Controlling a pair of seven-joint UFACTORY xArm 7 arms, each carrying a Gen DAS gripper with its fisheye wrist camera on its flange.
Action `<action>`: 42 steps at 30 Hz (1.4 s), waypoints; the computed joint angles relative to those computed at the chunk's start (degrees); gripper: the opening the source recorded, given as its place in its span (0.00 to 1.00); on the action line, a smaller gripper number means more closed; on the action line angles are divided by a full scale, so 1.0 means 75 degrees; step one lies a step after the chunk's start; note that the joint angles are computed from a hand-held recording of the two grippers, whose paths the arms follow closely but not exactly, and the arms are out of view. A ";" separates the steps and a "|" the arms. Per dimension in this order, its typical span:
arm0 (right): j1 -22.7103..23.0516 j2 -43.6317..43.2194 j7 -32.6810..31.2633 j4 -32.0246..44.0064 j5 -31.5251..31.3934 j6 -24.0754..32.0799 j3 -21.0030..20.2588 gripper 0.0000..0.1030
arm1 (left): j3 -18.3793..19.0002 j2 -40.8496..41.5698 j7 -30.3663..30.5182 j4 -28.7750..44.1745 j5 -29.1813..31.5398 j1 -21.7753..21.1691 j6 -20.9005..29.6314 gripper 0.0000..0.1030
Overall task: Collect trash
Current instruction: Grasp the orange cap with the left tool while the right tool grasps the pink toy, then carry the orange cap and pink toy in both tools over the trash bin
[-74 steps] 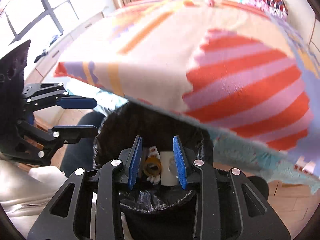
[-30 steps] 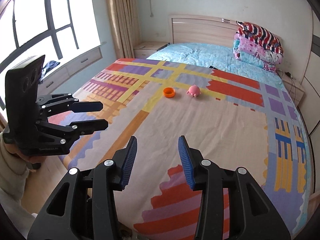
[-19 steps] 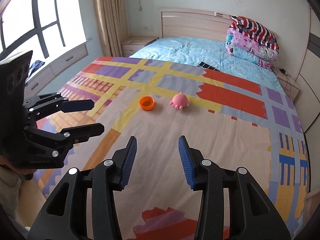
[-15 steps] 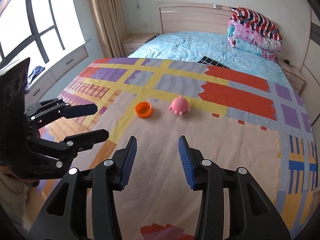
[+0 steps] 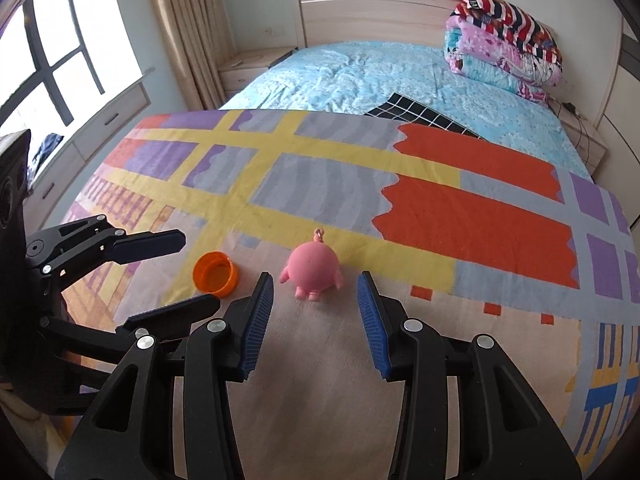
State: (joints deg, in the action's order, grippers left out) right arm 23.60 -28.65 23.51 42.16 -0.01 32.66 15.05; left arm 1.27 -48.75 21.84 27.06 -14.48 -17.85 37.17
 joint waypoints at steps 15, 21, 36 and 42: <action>0.0062 0.0190 -0.0060 -0.0024 0.0139 -0.0269 -0.0065 0.26 | -0.0173 0.0273 -0.0322 -0.0036 0.0304 0.0150 -0.0347 0.28; 0.0069 -0.0155 0.0193 -0.0051 -0.0033 -0.0148 0.0146 0.26 | -0.0152 -0.0249 -0.0476 -0.0108 0.0340 0.0165 -0.0122 0.28; 0.0412 -0.1783 0.0676 -0.0363 -0.0192 0.0532 0.0658 0.26 | -0.0280 -0.2545 -0.0793 -0.0317 0.0538 0.0158 0.1334 0.28; 0.0742 -0.2530 0.0832 -0.0610 -0.0091 0.0905 0.0903 0.26 | -0.0393 -0.3588 -0.0907 -0.0315 0.0566 0.0111 0.2151 0.28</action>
